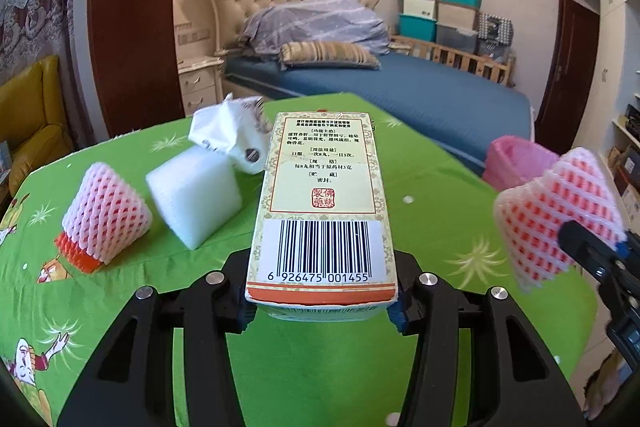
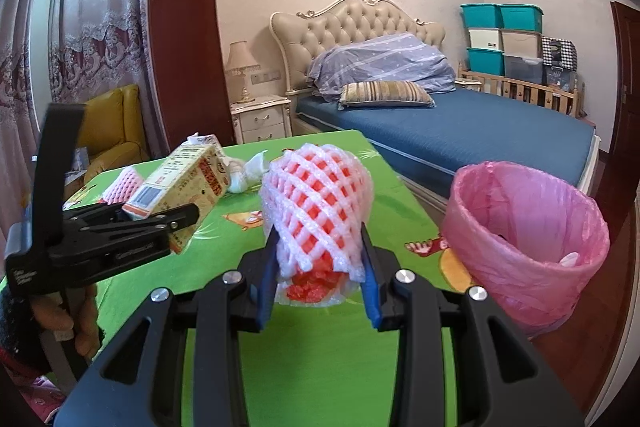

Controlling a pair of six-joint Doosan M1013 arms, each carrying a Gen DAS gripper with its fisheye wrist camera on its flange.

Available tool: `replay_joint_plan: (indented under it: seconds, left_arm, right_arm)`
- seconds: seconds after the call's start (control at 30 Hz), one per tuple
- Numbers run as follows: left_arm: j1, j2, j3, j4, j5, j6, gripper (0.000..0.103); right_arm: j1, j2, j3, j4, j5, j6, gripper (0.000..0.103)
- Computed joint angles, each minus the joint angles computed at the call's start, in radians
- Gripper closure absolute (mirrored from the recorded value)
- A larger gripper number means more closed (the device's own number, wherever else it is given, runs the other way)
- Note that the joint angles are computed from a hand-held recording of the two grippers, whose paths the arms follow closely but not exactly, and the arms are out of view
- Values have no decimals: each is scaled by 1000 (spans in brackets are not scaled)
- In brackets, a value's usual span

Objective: Collect trash
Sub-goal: 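Carry carton and fruit net over the pink bin and open both tools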

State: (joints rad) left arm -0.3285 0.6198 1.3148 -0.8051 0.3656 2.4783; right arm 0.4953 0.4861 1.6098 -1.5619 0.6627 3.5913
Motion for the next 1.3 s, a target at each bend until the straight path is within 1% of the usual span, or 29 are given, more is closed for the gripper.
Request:
replay_joint_plan:
  seconds: [0.1, 0.17, 0.3, 0.5, 0.57, 0.67, 0.77, 0.9, 1.0, 1.07, 1.1, 1.13, 1.23, 1.3]
  left_arm:
    - [-4, -20, 34, -151, -17, 153, 55]
    - [-12, -36, 62, -275, -29, 286, 55]
    - [-26, -56, 98, -461, -24, 495, 55]
    - [-46, -74, 123, -621, 1, 669, 55]
    - [-54, -80, 132, -658, 12, 708, 55]
    - [-67, -72, 100, -589, 53, 639, 55]
    - [-85, -61, 70, -573, 94, 632, 55]
    - [-112, -43, 21, -506, 135, 563, 55]
    - [-135, -20, -20, -476, 150, 544, 55]
    - [-149, 3, -55, -455, 164, 528, 55]
    - [-154, 12, -70, -432, 173, 502, 55]
    - [-161, 26, -93, -382, 185, 448, 55]
    - [-181, 64, -156, -270, 213, 318, 55]
    - [-189, 81, -183, -236, 236, 278, 55]
  right_arm:
    - [-1, -8, 14, -10, 25, 23, 69]
    - [-3, -15, 21, -10, 45, 29, 69]
    - [-5, -26, 38, -13, 89, 43, 69]
    - [-12, -46, 69, -14, 145, 68, 69]
    - [-12, -51, 78, -11, 173, 69, 69]
    - [-17, -61, 88, 4, 227, 48, 69]
    - [-28, -79, 108, 11, 272, 47, 69]
    - [-57, -92, 123, 40, 300, 14, 69]
    - [-86, -101, 136, 61, 302, 5, 69]
    - [-109, -110, 151, 70, 283, 20, 69]
    - [-118, -113, 156, 70, 273, 26, 68]
    - [-128, -116, 162, 73, 259, 26, 68]
    - [-146, -117, 169, 84, 253, 19, 68]
    - [-158, -122, 175, 85, 237, 30, 67]
